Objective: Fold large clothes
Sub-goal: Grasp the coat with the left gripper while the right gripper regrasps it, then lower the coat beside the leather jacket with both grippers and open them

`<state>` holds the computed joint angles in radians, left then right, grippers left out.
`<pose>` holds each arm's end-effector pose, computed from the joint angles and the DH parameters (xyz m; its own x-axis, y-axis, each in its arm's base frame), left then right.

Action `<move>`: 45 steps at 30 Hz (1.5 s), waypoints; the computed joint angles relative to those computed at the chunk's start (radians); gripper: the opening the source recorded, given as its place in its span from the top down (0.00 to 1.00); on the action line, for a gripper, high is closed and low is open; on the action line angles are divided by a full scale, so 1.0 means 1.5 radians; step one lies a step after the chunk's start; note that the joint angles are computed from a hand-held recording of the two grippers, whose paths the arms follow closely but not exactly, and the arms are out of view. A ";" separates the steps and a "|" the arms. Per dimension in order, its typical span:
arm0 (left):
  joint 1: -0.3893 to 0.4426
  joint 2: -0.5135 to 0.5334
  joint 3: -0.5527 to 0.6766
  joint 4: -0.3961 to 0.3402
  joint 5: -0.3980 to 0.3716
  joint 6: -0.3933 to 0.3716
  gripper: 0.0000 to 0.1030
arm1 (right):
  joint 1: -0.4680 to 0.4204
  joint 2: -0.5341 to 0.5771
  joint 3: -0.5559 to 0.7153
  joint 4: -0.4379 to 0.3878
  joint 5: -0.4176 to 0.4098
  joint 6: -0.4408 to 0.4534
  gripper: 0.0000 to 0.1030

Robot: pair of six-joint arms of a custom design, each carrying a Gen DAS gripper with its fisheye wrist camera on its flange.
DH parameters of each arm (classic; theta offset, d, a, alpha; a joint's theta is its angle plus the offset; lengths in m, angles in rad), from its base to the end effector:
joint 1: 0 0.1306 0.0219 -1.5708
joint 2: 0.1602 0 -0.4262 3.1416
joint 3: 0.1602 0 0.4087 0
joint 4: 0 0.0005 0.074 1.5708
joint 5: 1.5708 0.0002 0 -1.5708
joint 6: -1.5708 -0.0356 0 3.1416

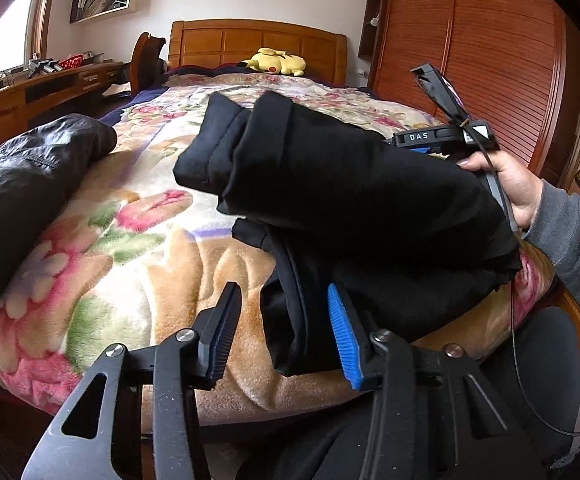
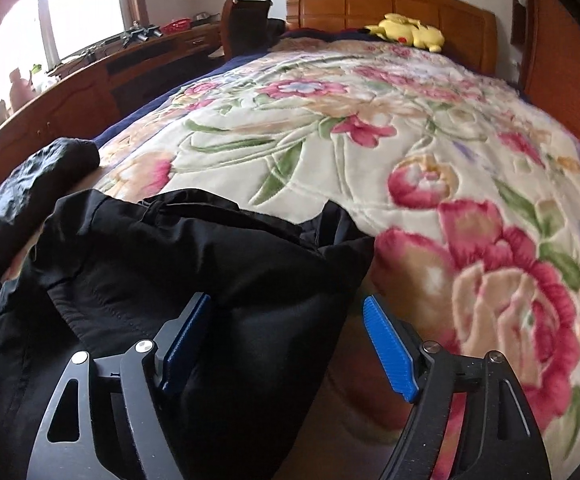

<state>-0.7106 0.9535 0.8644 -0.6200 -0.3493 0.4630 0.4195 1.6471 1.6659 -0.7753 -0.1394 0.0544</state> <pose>0.2519 -0.2014 0.4066 -0.6274 -0.0137 -0.7786 0.1518 0.9785 -0.1396 0.5550 0.2524 0.4775 -0.5990 -0.3261 -0.7313 -0.5290 0.8468 0.0557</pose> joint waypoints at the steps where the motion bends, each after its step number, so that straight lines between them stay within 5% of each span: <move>1: 0.001 0.002 -0.001 0.000 0.004 0.005 0.55 | -0.002 0.004 0.003 -0.004 -0.009 -0.006 0.23; 6: -0.002 0.005 -0.006 0.009 0.015 0.026 0.57 | -0.018 0.038 0.036 -0.043 -0.085 -0.038 0.23; 11: -0.011 0.005 0.000 0.012 0.021 0.024 0.73 | -0.027 0.061 0.066 -0.078 -0.122 -0.038 0.23; 13: -0.013 0.003 0.001 0.014 0.026 0.024 0.83 | -0.029 0.062 0.068 -0.082 -0.134 -0.037 0.29; 15: -0.014 0.002 0.002 0.013 0.018 0.031 0.89 | -0.030 0.056 0.062 -0.075 -0.141 -0.032 0.45; 21: -0.020 -0.016 0.001 0.027 -0.012 0.025 0.96 | -0.022 -0.001 0.000 -0.004 -0.110 -0.005 0.80; 30: 0.007 -0.055 0.006 0.039 -0.056 -0.025 0.97 | 0.028 -0.064 -0.040 0.068 -0.031 0.032 0.86; 36: 0.085 -0.081 -0.001 0.071 -0.025 -0.072 0.97 | 0.070 -0.089 -0.042 0.124 0.023 0.041 0.87; 45: 0.256 -0.094 0.018 0.127 0.067 -0.181 0.97 | 0.142 -0.039 0.055 0.105 0.107 0.062 0.88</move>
